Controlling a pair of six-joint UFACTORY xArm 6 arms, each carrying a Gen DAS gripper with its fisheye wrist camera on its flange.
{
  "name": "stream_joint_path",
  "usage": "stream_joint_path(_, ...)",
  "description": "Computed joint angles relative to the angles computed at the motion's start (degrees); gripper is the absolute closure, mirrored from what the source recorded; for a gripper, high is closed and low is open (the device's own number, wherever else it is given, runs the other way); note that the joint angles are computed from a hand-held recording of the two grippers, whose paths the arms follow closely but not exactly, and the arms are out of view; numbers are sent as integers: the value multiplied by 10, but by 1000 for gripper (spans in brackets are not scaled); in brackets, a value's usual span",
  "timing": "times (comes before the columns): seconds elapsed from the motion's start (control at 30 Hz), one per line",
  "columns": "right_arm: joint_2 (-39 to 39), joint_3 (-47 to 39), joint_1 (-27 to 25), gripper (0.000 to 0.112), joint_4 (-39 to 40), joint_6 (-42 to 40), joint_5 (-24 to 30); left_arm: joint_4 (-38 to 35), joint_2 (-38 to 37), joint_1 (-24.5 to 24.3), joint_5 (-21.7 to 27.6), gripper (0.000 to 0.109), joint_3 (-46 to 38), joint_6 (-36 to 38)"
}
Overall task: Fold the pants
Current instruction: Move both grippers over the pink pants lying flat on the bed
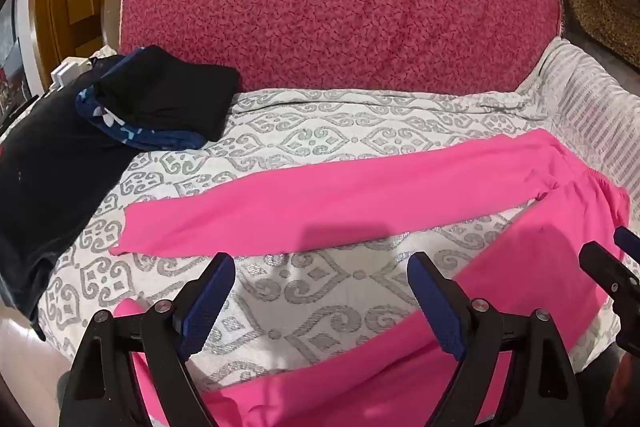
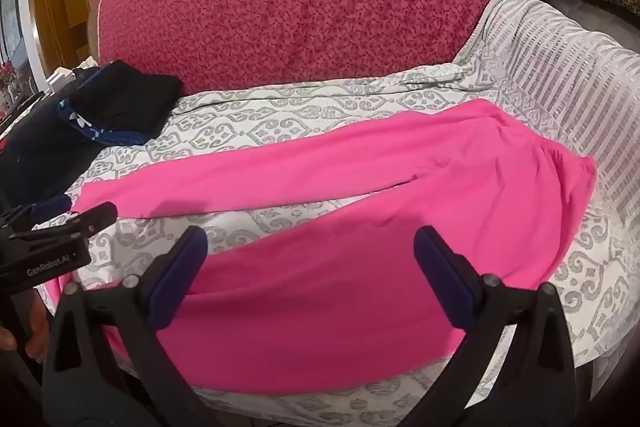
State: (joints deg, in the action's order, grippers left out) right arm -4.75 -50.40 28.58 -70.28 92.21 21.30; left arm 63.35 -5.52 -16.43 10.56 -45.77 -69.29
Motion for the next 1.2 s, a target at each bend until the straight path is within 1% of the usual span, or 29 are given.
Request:
stream_joint_path(0.07,4,-2,-1,10,9,-6,-2,-8,-3,-1,2,19,4,7)
stream_joint_path(0.1,-1,3,-3,10,-5,15,-4,-11,-6,-2,3,19,7,9)
stream_joint_path(0.13,-1,4,-3,10,1,11,-3,-10,-10,-3,5,19,10,8)
stream_joint_path(0.23,3,5,-1,10,42,-19,0,-9,-24,-5,7,19,24,5)
stream_joint_path(0.27,-5,17,-15,10,55,-30,-18,-10,-29,-7,8,19,29,5)
stream_joint_path(0.33,0,20,-22,10,78,-48,-32,-54,7,-1,-3,19,9,52)
stream_joint_path(0.37,0,21,-22,10,82,-52,-31,-52,7,1,-7,19,11,50)
stream_joint_path(0.57,-2,22,-19,10,59,-27,-12,-65,5,-6,-4,19,13,59)
stream_joint_path(0.7,0,10,2,10,71,-21,57,-44,5,-9,-5,19,11,40)
stream_joint_path(0.73,0,10,3,10,72,-24,60,-45,5,-10,-2,19,10,41)
stream_joint_path(0.8,-4,14,0,10,67,-24,47,-51,6,-15,6,19,8,43)
stream_joint_path(0.9,-7,17,0,10,58,-16,40,-69,3,-16,-2,19,15,54)
stream_joint_path(1.03,-11,19,-2,10,45,-1,31,-48,-3,-16,-14,19,21,34)
stream_joint_path(1.1,-15,23,-3,10,36,12,25,-19,-7,-13,-23,19,24,7)
stream_joint_path(1.2,-18,24,0,10,36,13,32,2,-11,-11,-34,19,26,-13)
